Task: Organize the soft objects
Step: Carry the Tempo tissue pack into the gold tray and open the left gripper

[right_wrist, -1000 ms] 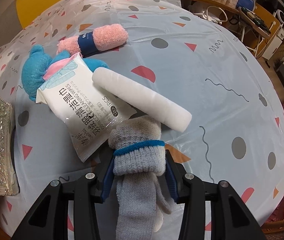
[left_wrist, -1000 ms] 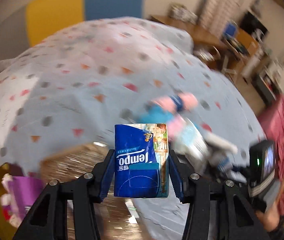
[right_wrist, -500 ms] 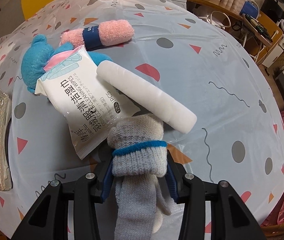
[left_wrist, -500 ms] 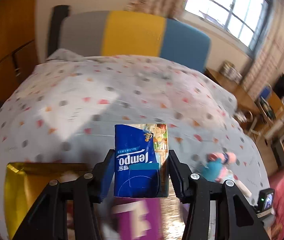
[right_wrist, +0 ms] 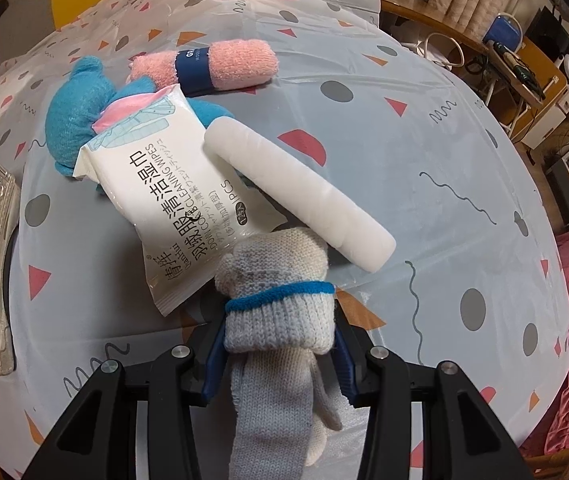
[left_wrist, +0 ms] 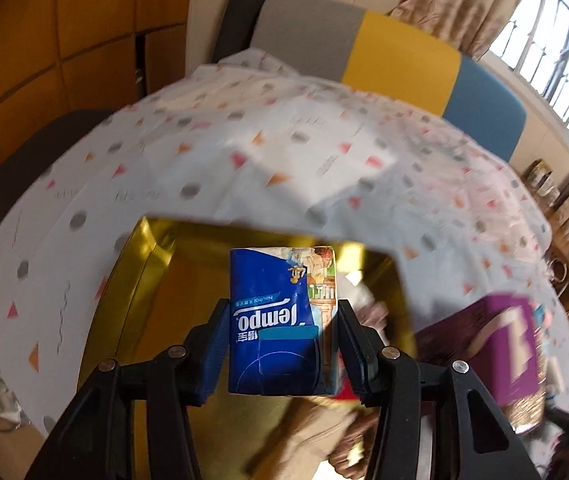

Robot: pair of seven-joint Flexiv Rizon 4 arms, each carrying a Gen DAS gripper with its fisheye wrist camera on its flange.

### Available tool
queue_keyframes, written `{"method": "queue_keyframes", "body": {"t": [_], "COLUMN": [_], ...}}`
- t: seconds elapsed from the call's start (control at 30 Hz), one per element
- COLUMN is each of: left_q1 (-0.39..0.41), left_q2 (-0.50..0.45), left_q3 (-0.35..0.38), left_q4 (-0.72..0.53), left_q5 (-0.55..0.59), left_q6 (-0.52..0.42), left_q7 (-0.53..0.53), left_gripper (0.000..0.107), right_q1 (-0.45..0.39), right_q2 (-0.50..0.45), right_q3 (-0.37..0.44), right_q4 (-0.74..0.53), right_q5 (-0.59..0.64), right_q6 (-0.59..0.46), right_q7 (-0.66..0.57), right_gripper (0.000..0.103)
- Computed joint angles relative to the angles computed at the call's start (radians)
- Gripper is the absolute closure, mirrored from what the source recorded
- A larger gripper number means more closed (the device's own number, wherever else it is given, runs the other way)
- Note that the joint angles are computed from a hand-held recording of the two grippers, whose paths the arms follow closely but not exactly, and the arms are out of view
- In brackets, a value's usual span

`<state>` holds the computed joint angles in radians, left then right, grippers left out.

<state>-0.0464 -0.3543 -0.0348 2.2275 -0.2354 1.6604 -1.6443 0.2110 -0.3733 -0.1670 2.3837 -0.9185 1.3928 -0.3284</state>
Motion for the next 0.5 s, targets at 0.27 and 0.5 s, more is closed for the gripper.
{"method": "queue_keyframes", "body": {"t": [0.27, 0.5], "left_q1": [-0.018, 0.050], "left_q2": [-0.091, -0.135], "left_q3": [0.050, -0.043], "left_q4": [-0.002, -0.024], "left_q5": [0.003, -0.003], "left_q6": [-0.013, -0.008], "left_q7": [-0.027, 0.001], "left_gripper": [0.055, 0.049], "right_q1": [0.003, -0.022], "right_q2": [-0.001, 0.005], "right_q3": [-0.001, 0.031], "right_q4": [-0.009, -0.013], "right_q5": [-0.084, -0.107], "right_q6": [-0.034, -0.056], "right_q7": [0.054, 0.077], "right_gripper": [0.058, 0.058]}}
